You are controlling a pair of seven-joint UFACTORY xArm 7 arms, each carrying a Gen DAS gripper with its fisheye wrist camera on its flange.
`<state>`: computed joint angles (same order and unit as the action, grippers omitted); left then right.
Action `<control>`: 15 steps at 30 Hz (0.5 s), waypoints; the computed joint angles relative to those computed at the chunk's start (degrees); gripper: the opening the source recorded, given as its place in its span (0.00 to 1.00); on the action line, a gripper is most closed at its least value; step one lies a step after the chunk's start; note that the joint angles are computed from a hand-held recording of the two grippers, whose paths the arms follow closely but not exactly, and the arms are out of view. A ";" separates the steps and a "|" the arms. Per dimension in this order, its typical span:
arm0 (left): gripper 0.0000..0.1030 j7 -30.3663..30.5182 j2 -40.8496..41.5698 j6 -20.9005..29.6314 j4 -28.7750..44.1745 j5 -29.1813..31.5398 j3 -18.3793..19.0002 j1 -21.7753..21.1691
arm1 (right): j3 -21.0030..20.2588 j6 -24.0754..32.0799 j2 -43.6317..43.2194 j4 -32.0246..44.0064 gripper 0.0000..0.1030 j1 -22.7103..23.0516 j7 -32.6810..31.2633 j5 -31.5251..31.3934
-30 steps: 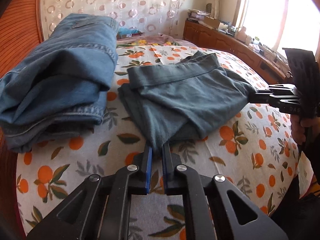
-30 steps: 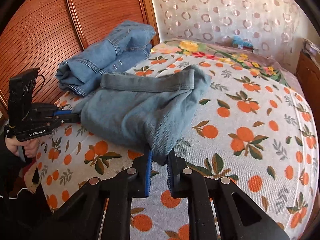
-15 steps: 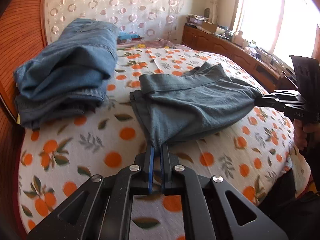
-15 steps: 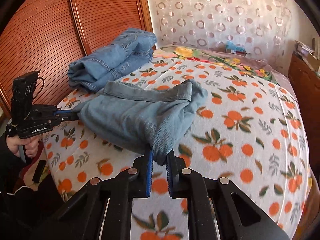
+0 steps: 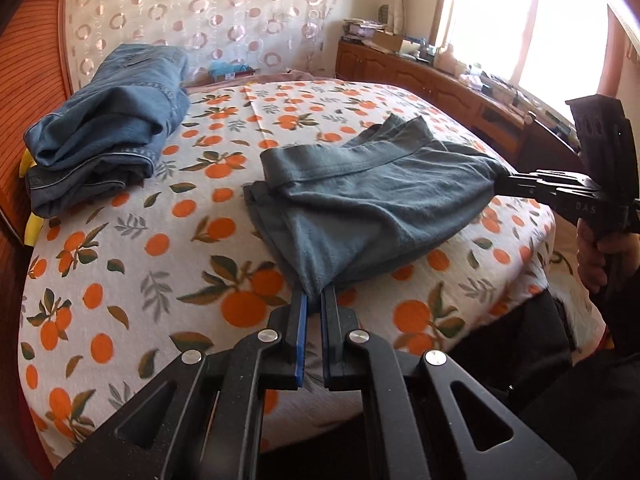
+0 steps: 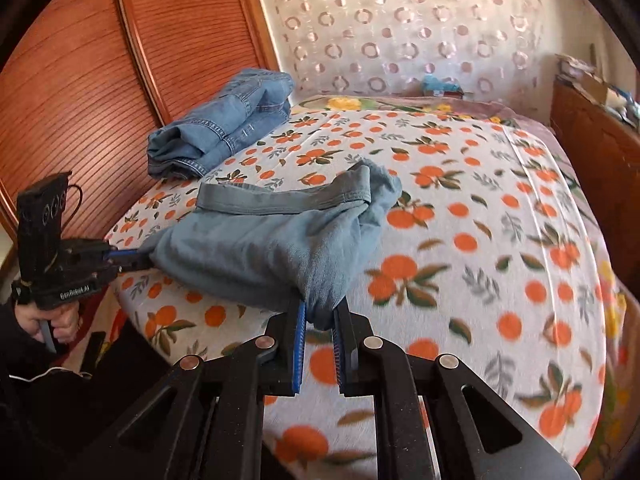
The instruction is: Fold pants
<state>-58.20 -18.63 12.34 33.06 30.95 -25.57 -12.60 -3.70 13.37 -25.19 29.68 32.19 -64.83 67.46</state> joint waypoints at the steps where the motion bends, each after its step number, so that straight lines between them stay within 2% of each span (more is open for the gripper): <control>1: 0.06 0.24 -0.01 0.24 0.12 -0.32 0.05 -0.48 | 0.46 -0.29 -1.07 -0.93 0.12 -0.20 0.58 -0.17; 4: 0.07 1.98 -0.26 1.75 0.47 -1.85 0.95 -2.36 | 1.17 -1.60 -2.11 -1.84 0.12 0.04 2.84 -2.30; 6: 0.12 2.62 -0.77 1.92 0.35 -2.66 1.48 -3.02 | 1.61 -2.69 -3.07 -2.64 0.18 -0.12 5.21 -5.12; 10: 0.22 1.51 -1.15 4.06 1.23 -1.89 0.34 -2.37 | 2.74 -5.25 -5.61 -4.09 0.18 -1.49 11.51 -11.17; 15: 0.35 0.64 -1.52 2.54 1.47 -1.24 0.56 -1.77 | -0.26 -9.32 -6.90 -4.60 0.21 1.74 13.27 -13.43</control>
